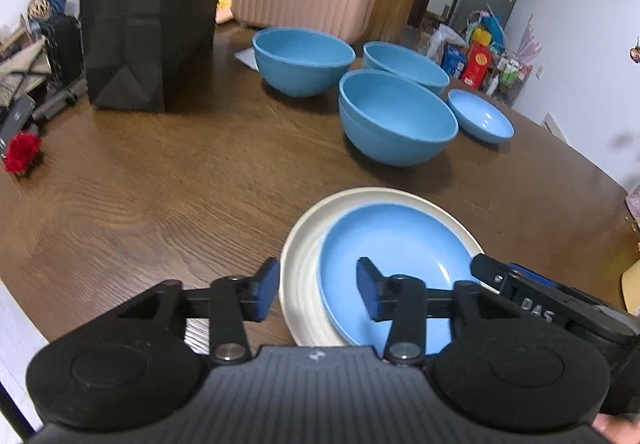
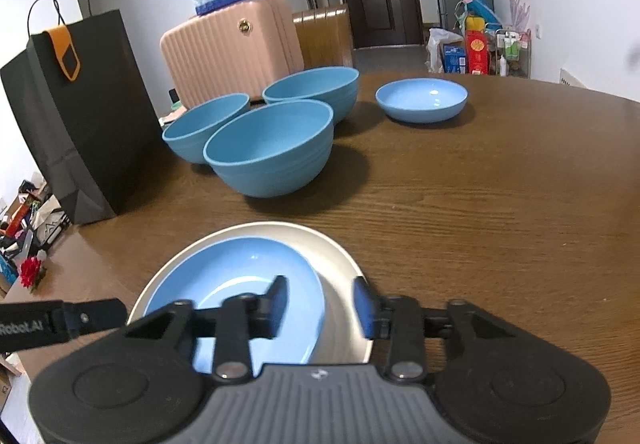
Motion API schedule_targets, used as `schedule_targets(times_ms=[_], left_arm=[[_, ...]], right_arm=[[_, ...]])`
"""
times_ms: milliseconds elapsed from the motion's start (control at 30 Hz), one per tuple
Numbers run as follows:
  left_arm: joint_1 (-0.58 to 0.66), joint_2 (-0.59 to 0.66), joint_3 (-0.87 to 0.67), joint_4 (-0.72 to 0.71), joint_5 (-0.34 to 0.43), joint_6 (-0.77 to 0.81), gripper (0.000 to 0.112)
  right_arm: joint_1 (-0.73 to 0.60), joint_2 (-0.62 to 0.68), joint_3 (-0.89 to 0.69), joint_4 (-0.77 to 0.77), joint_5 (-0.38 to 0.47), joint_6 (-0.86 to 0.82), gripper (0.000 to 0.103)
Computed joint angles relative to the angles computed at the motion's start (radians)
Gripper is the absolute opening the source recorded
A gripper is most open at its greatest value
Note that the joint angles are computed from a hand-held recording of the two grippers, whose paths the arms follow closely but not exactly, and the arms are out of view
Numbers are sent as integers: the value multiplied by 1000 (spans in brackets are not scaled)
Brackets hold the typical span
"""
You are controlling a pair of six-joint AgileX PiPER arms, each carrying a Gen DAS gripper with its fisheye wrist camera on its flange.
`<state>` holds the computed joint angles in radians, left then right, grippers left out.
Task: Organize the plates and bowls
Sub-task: 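Open both grippers to release the blue plate rim, then move both tools over to the smaller shallow blue plate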
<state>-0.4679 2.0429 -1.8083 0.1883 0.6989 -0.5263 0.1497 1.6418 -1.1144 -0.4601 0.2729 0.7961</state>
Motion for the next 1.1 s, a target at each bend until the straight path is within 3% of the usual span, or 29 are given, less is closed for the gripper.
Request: schedule_targets(times_ms=[67, 167, 367, 600, 1100], left_arm=[[0, -21, 30, 24, -19, -20, 59], [7, -54, 78, 28, -54, -31, 72], [24, -111, 156, 42, -131, -49, 101], [38, -161, 214, -18, -190, 8, 103], [-1, -142, 145, -12, -150, 13, 103]], right_arm=[[2, -22, 13, -42, 0, 39, 66], [2, -53, 32, -93, -3, 83, 84], [-10, -104, 50, -74, 1, 64, 103], [-23, -160, 69, -66, 22, 49, 103], [-92, -210, 95, -47, 24, 12, 103]])
